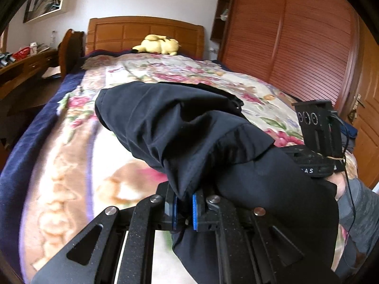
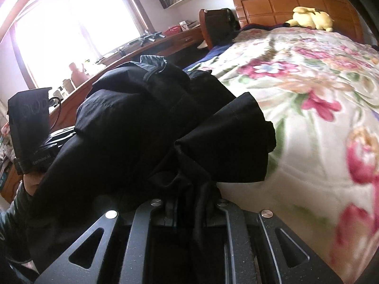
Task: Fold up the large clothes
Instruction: 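Grasp the folded black coat bundle with the left tool and lift it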
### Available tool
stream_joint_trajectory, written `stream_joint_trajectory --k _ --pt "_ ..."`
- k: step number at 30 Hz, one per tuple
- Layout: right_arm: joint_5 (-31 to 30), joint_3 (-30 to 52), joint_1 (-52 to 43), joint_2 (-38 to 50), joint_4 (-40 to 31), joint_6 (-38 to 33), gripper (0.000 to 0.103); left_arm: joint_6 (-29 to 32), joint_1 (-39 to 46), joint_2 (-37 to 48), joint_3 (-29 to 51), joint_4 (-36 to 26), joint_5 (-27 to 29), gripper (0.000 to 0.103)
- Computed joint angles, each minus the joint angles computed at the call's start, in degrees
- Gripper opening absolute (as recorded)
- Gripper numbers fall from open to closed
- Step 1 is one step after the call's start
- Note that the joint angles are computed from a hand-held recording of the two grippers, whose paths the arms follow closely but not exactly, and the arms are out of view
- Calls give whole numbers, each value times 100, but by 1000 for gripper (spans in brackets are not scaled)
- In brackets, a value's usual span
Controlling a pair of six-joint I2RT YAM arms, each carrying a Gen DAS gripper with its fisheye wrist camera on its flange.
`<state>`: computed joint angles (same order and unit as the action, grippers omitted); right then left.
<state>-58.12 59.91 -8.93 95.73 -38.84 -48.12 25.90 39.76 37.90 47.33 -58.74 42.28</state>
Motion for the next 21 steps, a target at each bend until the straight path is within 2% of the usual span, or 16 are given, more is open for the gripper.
stream_joint_trajectory --k 2,6,9,12,16,21 --pt "73 -203 485 -83 869 920 13 624 665 438 159 -165 341 9" --pt "408 -348 1369 14 2188 2210 13 1462 1466 1109 422 -311 560 9" --pt "486 -587 1871 -80 2808 2777 13 2209 2148 1584 682 -603 719 9" --pt "862 -504 2641 117 3544 3501 13 3068 2956 2151 1027 -944 836 9" --pt "1217 -241 3500 465 4184 4258 13 3727 3680 2967 1577 -1126 797 9" --pt "1588 254 4354 1116 4699 4906 13 4172 4202 3647 2003 -1080 600 9"
